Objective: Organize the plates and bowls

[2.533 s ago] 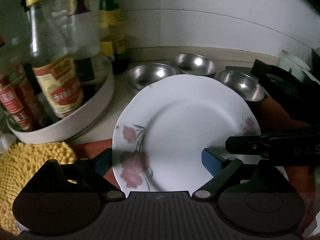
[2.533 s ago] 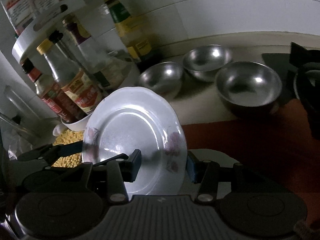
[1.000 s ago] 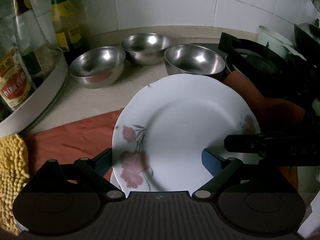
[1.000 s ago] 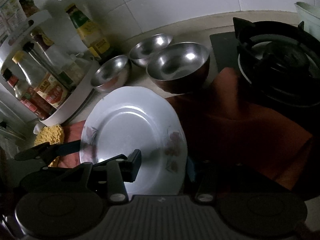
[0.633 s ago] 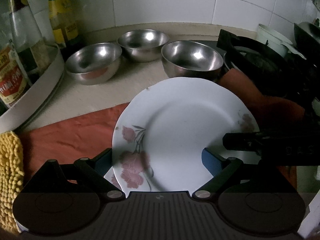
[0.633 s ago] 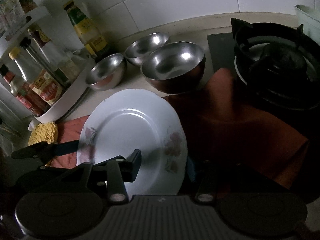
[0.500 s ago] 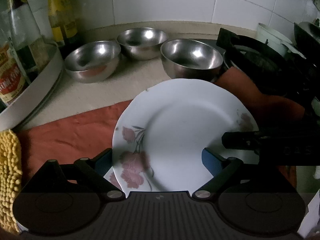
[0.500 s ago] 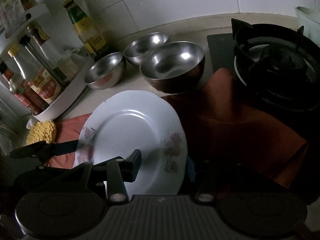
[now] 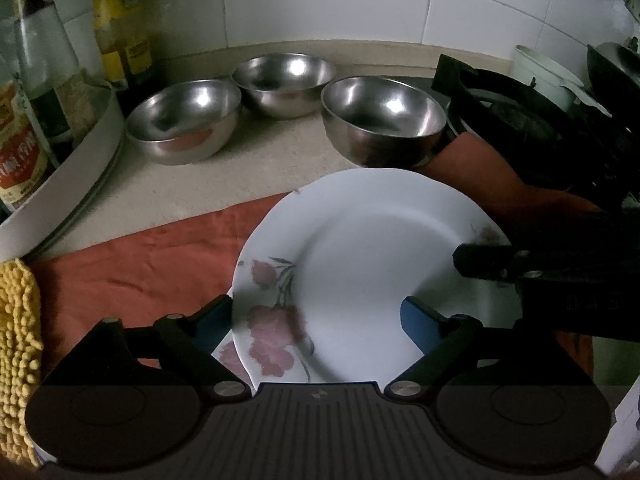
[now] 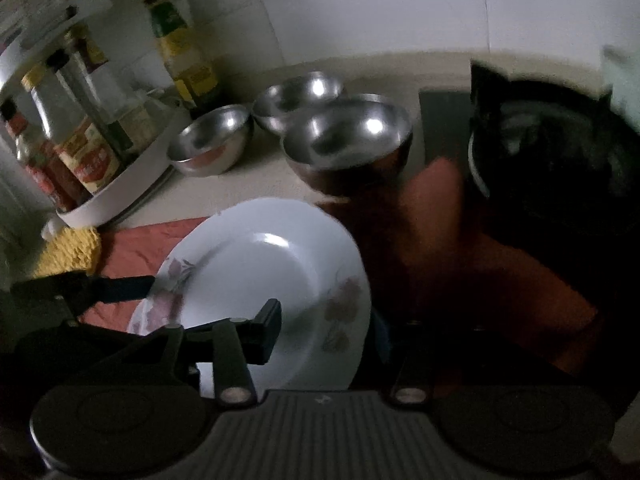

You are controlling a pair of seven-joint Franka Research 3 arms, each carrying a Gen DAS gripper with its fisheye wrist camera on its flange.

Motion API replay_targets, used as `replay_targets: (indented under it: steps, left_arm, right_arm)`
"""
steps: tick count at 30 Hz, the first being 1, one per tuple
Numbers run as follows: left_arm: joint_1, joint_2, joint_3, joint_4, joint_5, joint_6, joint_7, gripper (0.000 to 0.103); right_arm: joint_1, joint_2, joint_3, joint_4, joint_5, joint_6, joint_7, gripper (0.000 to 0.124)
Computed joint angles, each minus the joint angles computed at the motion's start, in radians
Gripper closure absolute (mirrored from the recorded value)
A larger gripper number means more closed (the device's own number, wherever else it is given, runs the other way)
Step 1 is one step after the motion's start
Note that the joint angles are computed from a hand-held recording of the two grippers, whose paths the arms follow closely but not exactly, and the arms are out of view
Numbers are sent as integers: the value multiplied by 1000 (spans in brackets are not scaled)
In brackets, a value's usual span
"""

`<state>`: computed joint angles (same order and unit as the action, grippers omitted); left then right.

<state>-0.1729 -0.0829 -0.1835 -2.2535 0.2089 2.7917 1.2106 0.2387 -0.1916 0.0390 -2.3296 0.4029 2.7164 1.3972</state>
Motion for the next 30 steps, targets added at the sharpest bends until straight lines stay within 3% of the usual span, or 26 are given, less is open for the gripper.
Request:
replay_targets:
  steps: [3, 21, 30]
  left_arm:
    - [6, -5, -5, -2, 40, 8, -25, 10]
    - [24, -34, 0, -11, 88, 11, -92, 9]
    - [49, -40, 1, 5, 145, -20, -185, 8]
  right_arm:
    - [-11, -6, 22, -14, -82, 51, 13, 78]
    - [-7, -10, -7, -8, -9, -6, 2, 78]
    - [-21, -24, -11, -34, 10, 61, 14, 78]
